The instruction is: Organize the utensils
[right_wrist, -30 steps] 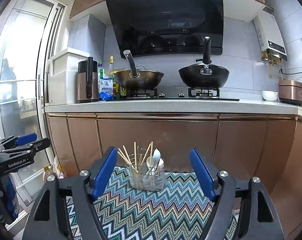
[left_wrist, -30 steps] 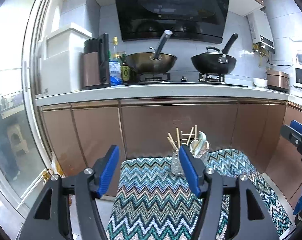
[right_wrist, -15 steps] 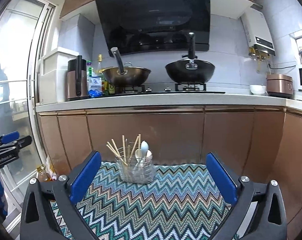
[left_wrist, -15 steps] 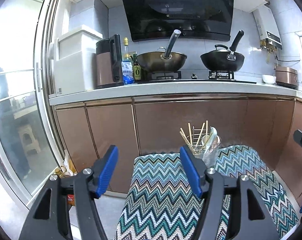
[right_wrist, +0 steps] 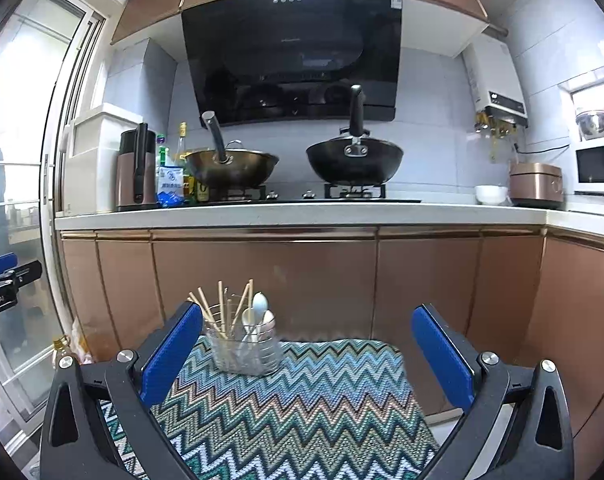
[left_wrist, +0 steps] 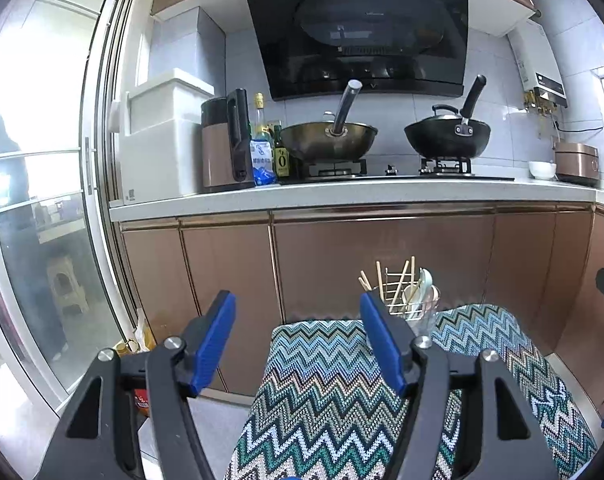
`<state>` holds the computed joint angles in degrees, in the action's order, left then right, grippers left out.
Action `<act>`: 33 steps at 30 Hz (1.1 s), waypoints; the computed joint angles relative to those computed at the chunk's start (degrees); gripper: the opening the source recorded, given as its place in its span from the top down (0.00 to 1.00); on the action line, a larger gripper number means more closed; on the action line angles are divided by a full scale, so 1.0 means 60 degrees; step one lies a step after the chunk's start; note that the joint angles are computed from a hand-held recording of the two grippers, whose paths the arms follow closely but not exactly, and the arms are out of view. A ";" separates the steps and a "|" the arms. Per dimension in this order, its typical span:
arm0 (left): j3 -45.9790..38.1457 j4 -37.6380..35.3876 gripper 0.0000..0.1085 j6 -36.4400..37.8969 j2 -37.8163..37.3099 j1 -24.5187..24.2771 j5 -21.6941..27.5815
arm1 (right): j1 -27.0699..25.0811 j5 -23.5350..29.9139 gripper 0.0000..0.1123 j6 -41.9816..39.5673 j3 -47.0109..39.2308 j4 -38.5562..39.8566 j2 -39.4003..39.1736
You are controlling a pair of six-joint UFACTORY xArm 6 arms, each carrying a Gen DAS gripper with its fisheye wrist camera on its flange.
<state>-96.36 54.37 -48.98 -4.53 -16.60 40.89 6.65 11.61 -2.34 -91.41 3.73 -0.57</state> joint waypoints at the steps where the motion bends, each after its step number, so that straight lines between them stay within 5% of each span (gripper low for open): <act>1: 0.0002 0.0143 0.40 -0.0157 -0.0026 -0.0015 0.0046 | -0.0021 -0.0047 0.09 0.0122 0.0032 -0.0136 -0.0024; 13: -0.0101 0.1541 0.32 -0.1489 -0.0086 -0.0150 0.1067 | -0.0131 0.0343 0.09 0.1948 -0.0100 -0.2135 -0.0131; 33: 0.0507 0.2278 0.30 -0.2478 -0.0579 -0.0073 0.0100 | -0.0350 0.1105 0.09 0.2322 -0.0081 -0.2321 -0.0329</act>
<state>-93.32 68.04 -63.85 -8.00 -17.04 41.49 4.55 18.24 11.59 -91.89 -10.20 -2.55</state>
